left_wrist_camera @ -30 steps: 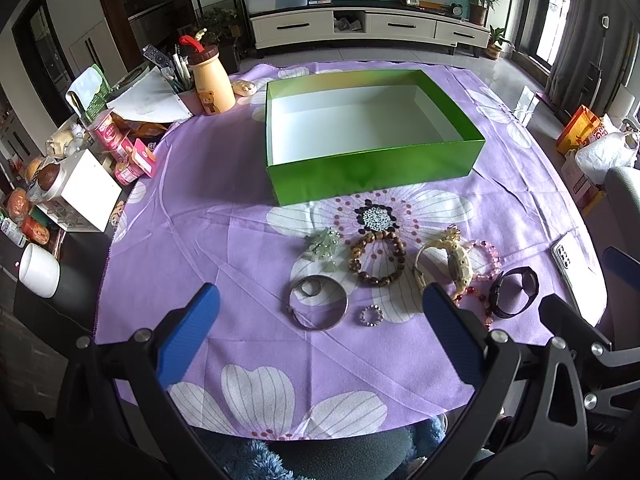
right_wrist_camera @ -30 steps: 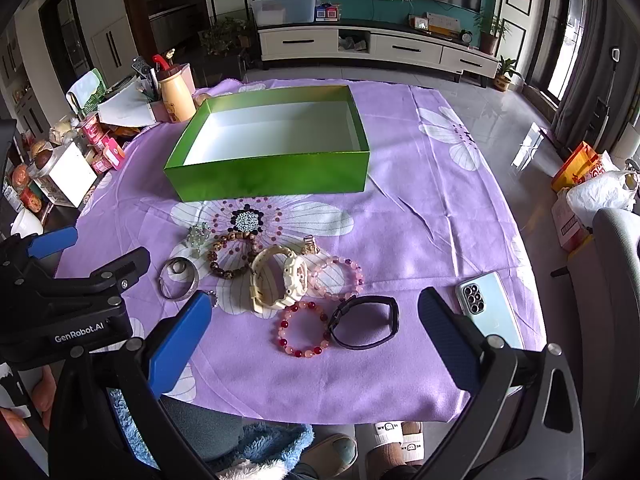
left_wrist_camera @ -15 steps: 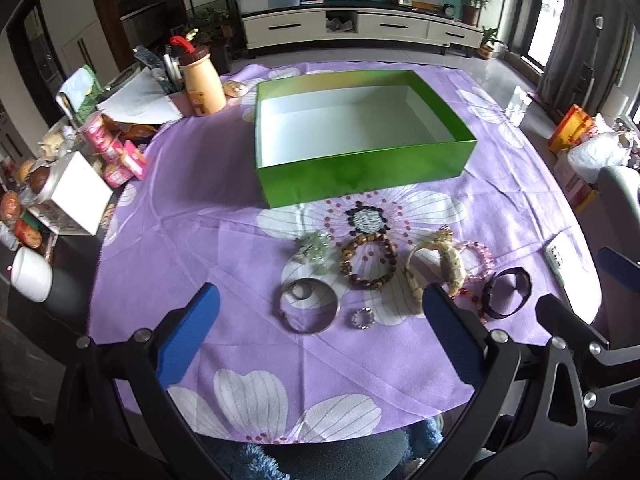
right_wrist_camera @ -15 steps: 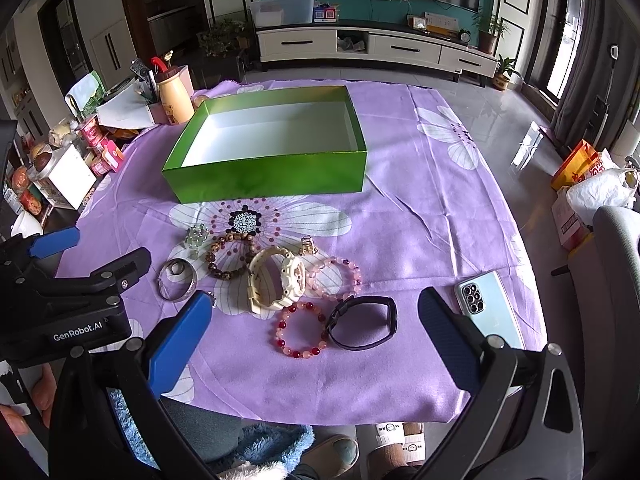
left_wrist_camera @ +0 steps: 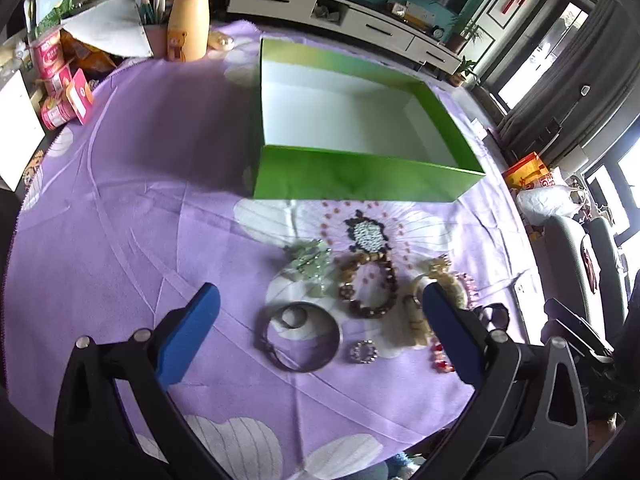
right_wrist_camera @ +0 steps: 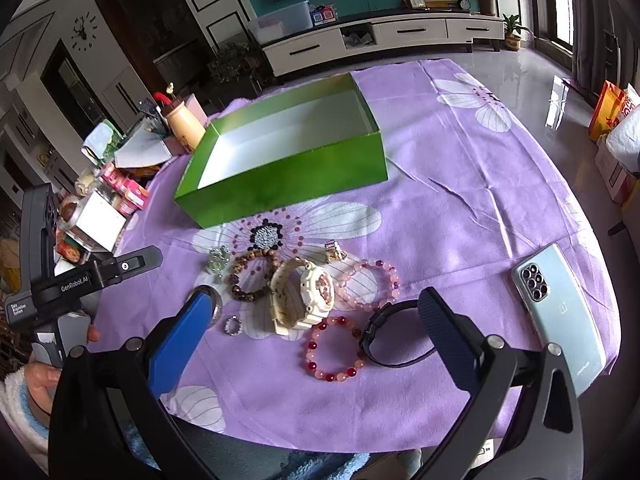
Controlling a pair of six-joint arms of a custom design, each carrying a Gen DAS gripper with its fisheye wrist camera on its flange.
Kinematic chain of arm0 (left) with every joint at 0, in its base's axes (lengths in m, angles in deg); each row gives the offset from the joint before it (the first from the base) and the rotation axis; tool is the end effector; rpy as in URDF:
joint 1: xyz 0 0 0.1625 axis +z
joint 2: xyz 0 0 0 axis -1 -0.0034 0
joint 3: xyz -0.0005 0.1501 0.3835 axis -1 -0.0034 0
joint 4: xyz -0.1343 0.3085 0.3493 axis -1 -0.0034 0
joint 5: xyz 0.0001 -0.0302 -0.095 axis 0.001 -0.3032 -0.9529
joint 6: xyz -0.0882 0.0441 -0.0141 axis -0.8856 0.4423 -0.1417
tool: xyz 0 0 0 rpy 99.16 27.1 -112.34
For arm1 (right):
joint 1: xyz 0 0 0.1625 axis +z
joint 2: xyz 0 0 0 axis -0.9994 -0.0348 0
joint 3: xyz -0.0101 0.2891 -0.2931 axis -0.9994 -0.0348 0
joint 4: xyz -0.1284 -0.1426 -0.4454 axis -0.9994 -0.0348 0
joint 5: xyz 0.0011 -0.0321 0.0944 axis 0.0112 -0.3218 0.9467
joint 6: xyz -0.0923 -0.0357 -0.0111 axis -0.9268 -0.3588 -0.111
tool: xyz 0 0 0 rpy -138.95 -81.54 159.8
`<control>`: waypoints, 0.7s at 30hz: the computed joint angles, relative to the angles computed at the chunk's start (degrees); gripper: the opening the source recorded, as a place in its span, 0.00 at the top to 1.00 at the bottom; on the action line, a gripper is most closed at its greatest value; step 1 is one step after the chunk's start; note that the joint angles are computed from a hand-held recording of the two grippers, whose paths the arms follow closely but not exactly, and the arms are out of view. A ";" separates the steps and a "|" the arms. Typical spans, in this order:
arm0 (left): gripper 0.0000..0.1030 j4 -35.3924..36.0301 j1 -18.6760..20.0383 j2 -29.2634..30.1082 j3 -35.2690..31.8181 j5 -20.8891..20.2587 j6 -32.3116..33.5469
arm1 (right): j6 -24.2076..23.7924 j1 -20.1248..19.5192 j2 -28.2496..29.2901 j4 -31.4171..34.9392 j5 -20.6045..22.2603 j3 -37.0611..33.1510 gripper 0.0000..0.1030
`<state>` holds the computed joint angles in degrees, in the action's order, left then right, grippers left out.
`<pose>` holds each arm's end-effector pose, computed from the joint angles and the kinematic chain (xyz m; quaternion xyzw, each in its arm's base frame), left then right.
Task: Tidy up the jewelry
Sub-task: 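Close the left gripper on the silver bangle while the right gripper grasps the white watch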
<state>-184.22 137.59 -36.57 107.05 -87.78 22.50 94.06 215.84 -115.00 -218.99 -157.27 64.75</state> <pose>-0.1551 -0.4436 0.3104 0.1672 0.9499 -0.1789 0.1944 0.3625 -0.3684 0.1240 0.0204 -0.9073 0.3335 0.2552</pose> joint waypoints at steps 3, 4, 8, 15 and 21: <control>0.08 -0.37 1.36 1.57 -0.30 -0.44 1.87 | -0.21 -0.75 0.98 0.33 -0.49 -0.15 0.06; 0.09 -0.09 1.56 1.54 -0.42 -0.74 2.02 | -0.21 -0.92 1.26 0.47 -0.57 -0.22 0.09; 0.24 -0.09 2.51 2.93 -0.45 -0.47 4.40 | -0.93 -1.20 2.68 1.28 -1.54 -0.94 0.17; 0.49 1.39 3.50 2.58 0.59 0.39 11.53 | -3.43 -2.10 5.19 0.20 -2.64 -1.78 0.45; 0.60 3.39 3.36 0.95 2.45 2.05 17.95 | -4.42 -2.64 7.35 0.29 -3.65 -2.77 0.61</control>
<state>-180.83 140.95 -35.62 109.49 -85.72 40.45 89.64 213.20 -107.65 -218.69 -160.92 61.99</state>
